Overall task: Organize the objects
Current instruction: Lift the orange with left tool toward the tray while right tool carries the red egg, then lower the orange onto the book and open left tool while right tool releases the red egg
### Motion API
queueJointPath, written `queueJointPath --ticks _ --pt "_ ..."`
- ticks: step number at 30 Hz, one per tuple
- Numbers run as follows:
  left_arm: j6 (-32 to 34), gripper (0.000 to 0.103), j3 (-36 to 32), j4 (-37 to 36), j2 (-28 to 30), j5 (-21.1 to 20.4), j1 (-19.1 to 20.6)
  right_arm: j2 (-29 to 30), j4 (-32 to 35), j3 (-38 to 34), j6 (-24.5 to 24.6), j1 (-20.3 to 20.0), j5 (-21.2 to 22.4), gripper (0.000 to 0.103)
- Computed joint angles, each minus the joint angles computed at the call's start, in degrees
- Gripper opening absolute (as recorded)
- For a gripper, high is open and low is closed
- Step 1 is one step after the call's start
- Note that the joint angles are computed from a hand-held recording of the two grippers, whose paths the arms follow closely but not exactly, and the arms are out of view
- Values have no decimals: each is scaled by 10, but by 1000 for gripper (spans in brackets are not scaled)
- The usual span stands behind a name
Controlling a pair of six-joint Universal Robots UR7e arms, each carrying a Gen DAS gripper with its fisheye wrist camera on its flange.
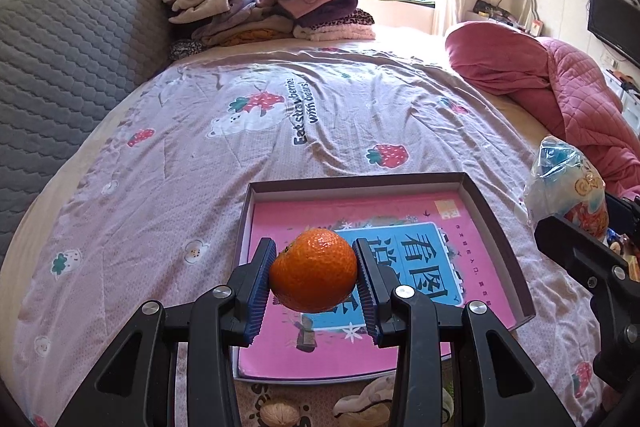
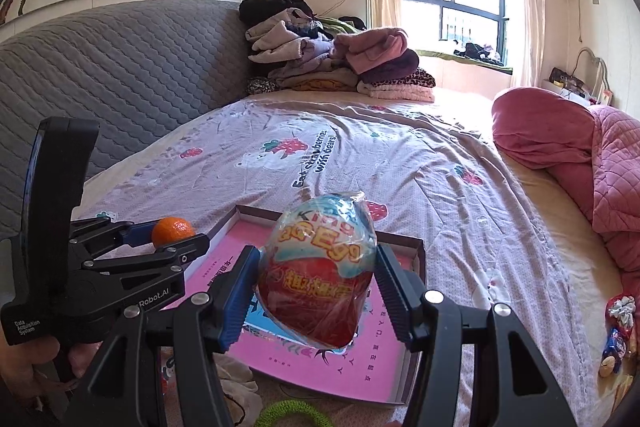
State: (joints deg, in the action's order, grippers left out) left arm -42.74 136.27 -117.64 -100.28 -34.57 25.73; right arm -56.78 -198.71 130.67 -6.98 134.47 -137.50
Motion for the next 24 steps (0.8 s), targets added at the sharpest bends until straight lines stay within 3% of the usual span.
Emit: queueJointPath --ticks 7,13,16,24 --pt "62 40 -11 -65 40 -11 49 15 9 -5 -14 -36 15 58" --pt "82 40 -9 -89 70 -16 75 15 41 1 2 -70 30 58" --pt "95 40 -11 -98 81 -36 90 22 47 0 0 -80 33 58" --pt "104 40 -11 -94 99 -44 99 28 83 0 9 -105 41 58"
